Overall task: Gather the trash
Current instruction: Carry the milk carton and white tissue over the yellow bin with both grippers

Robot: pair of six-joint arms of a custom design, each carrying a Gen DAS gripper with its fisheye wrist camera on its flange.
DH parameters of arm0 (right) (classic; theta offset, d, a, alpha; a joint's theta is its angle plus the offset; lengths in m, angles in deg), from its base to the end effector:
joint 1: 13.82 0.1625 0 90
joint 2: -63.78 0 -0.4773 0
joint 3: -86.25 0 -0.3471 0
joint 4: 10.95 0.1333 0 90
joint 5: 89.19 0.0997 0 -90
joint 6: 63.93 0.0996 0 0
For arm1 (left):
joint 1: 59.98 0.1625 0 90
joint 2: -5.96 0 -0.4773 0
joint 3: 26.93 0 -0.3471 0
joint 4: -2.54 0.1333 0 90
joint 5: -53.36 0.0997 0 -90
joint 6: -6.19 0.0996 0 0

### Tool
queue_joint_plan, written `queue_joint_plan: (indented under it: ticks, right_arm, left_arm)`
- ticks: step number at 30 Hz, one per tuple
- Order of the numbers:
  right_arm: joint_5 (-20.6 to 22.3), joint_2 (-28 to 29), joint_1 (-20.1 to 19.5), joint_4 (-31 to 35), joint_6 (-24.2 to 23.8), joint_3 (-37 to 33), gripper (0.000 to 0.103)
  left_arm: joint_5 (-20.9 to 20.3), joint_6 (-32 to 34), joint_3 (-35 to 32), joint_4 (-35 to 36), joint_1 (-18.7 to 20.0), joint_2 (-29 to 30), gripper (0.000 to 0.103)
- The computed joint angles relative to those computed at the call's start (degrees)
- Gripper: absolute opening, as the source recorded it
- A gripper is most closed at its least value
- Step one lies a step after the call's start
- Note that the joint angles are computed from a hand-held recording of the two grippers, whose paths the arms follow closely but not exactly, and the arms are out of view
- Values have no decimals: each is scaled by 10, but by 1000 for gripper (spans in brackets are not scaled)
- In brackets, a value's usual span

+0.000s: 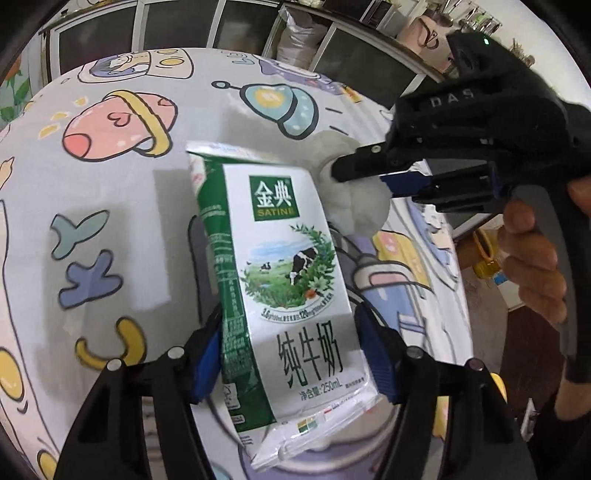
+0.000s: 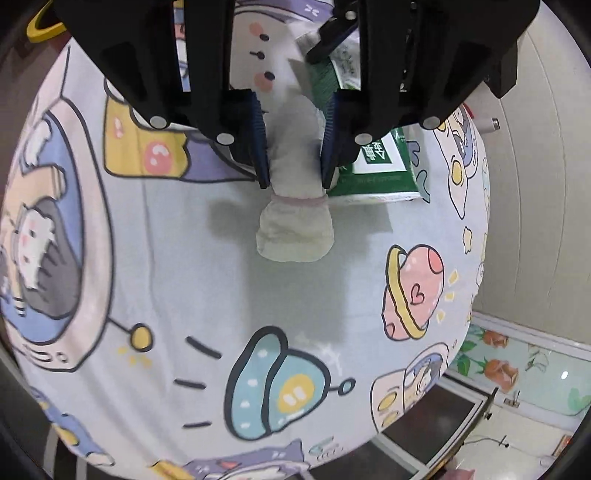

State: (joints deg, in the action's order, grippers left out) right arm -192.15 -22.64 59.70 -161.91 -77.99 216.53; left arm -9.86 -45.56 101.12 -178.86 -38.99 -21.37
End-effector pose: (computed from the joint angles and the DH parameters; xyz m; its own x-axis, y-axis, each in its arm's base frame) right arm -0.0082 -0.4188 0.3349 -0.9542 0.1069 0.2794 0.0405 0.9716 -0.2332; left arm -0.3502 -0.3252 -0.0633 -0.8793 0.2546 -0.4024 0.3728 0.8939 -0.2489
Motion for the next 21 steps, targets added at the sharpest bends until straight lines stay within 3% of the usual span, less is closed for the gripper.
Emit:
queue_joint_plan:
  ticks: [8,9,10,11,17,21]
  right_arm:
    - [9,-73,6,-11,18,41,26]
    - [11,-87,3,-11,16,50,26]
    - [13,-97,1,-11,15,56,26]
    - [15,-111,-4,-11,14,64,26]
    - [20,-186,-24,-5,7,105,26]
    - [37,-253,-32,27,-11,121,26]
  left_arm:
    - [16,-31,78,-28,-37,-58,58]
    - [19,-35,87,-32,-40,-63,45]
    - [21,-39,98,-32,-42,-71,22]
    - [6,-37,108,-41,-38,-77,19]
    - [7,-55,145,-41,-49,-97,18]
    - [7,-52,171,-50,-80,-121,17]
